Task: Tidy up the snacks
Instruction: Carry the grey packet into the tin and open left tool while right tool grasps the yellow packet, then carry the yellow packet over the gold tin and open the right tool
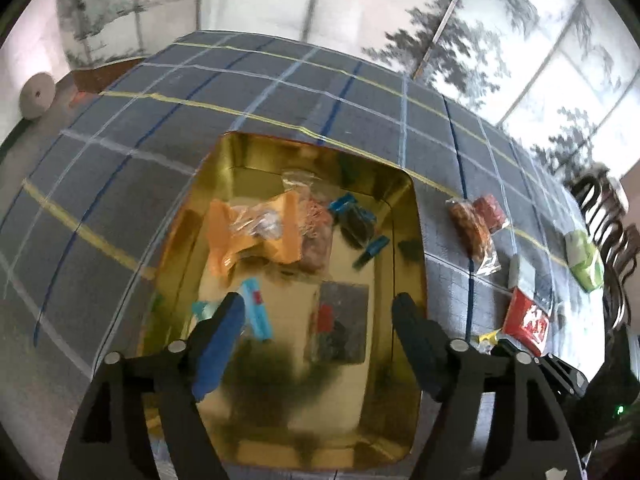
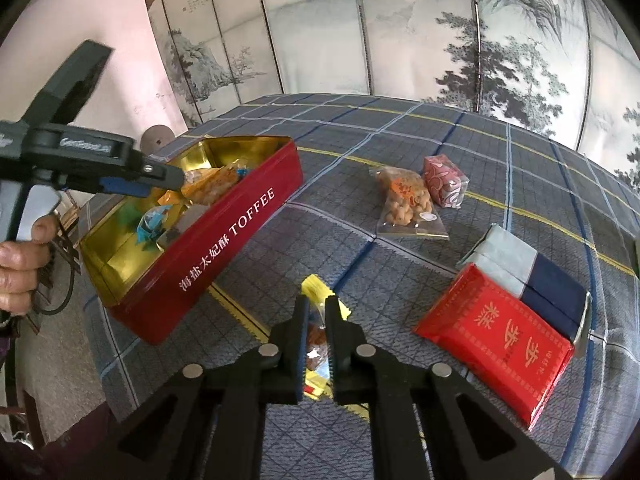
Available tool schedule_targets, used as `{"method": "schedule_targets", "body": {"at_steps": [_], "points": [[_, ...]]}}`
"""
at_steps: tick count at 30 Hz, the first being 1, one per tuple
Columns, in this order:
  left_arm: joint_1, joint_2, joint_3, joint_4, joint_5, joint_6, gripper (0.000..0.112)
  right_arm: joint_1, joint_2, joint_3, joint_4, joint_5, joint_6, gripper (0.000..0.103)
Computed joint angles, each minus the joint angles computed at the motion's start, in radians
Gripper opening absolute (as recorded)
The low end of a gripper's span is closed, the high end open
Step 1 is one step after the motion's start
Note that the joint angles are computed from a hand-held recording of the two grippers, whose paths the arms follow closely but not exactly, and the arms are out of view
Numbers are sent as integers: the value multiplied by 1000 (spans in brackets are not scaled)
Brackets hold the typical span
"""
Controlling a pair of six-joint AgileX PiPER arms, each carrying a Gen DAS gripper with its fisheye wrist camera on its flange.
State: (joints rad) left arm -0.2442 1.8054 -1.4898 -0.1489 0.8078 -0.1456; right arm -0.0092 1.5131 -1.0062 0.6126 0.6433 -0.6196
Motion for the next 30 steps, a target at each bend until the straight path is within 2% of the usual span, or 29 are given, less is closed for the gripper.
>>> {"method": "schedule_targets", "body": {"at_steps": [3,8,17,22,30], "points": [[11,-79,115,42,-58,-58,74,-15,7,-23,19,28,2,3],[29,-173,263,67,-96,-63,74,-9,5,-51,2,40,33,3],[-12,-294,403,176,-149,-97,74,-9,14,-127,38,99,61,3],[-35,-330,432,245,-176,-130,75,42,73,-262,56,138,92,3],[-29,-334,449,348,-198,-192,75,168,296,-592,-27,201,216,3]]}}
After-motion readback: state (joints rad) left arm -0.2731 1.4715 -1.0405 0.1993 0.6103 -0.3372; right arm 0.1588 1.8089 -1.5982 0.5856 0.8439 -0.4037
